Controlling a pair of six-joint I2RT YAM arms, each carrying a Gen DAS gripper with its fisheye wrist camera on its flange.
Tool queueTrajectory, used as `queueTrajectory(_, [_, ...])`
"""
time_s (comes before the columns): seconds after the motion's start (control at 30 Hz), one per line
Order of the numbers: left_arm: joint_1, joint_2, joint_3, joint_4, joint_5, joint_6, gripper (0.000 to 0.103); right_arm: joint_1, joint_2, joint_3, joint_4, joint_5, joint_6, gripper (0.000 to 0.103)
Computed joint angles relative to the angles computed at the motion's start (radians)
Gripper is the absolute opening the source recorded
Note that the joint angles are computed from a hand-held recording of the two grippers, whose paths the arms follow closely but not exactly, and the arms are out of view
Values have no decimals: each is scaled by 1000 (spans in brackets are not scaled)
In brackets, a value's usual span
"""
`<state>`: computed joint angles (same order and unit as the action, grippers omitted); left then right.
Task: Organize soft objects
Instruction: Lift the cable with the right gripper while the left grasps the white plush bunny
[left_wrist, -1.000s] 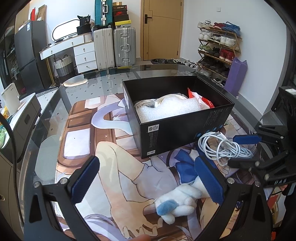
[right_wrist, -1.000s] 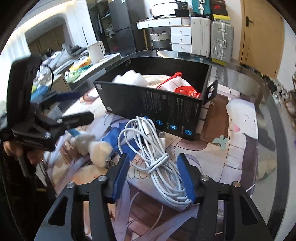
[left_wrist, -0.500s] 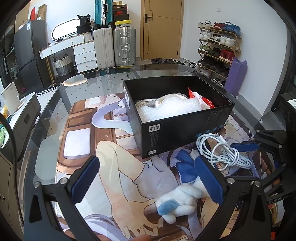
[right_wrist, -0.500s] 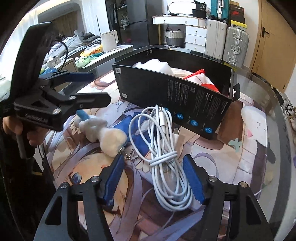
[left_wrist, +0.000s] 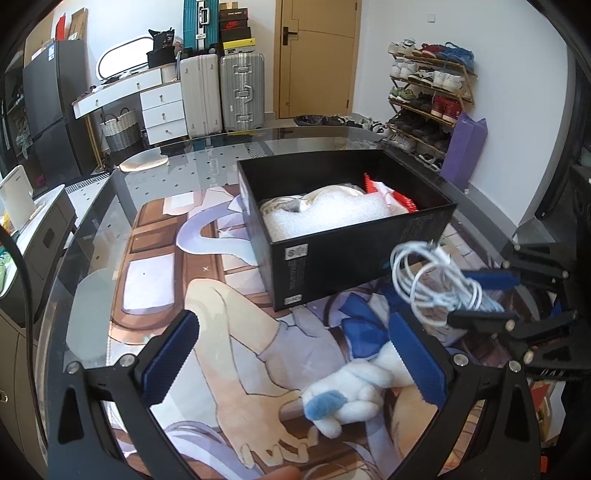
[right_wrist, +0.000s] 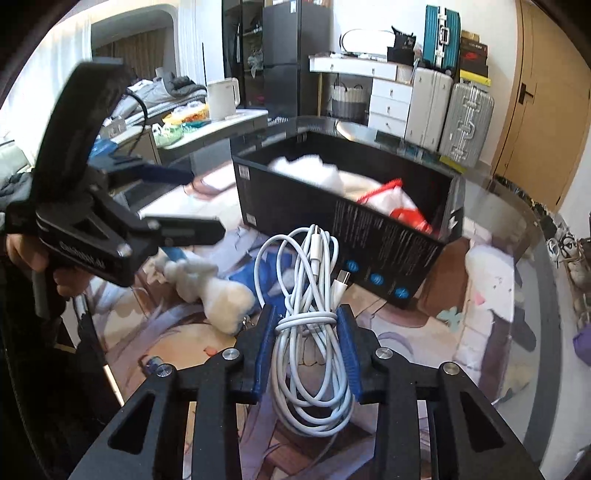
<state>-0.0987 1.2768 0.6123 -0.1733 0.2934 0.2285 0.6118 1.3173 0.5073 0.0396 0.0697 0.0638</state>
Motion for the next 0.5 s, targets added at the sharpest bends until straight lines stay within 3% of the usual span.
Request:
queueTrajectory(0.2, [-31, -18, -2, -43, 19, 20, 103, -22, -184, -35, -41, -13, 9, 33])
queueTrajectory(0.37, [-93, -2, -2, -82, 3, 45, 103, -21, -225, -30, -69, -3, 16, 33])
queueTrajectory(0.5, [-155, 6, -14, -75, -65, 10, 103, -27, -224, -34, -74, -11, 14, 33])
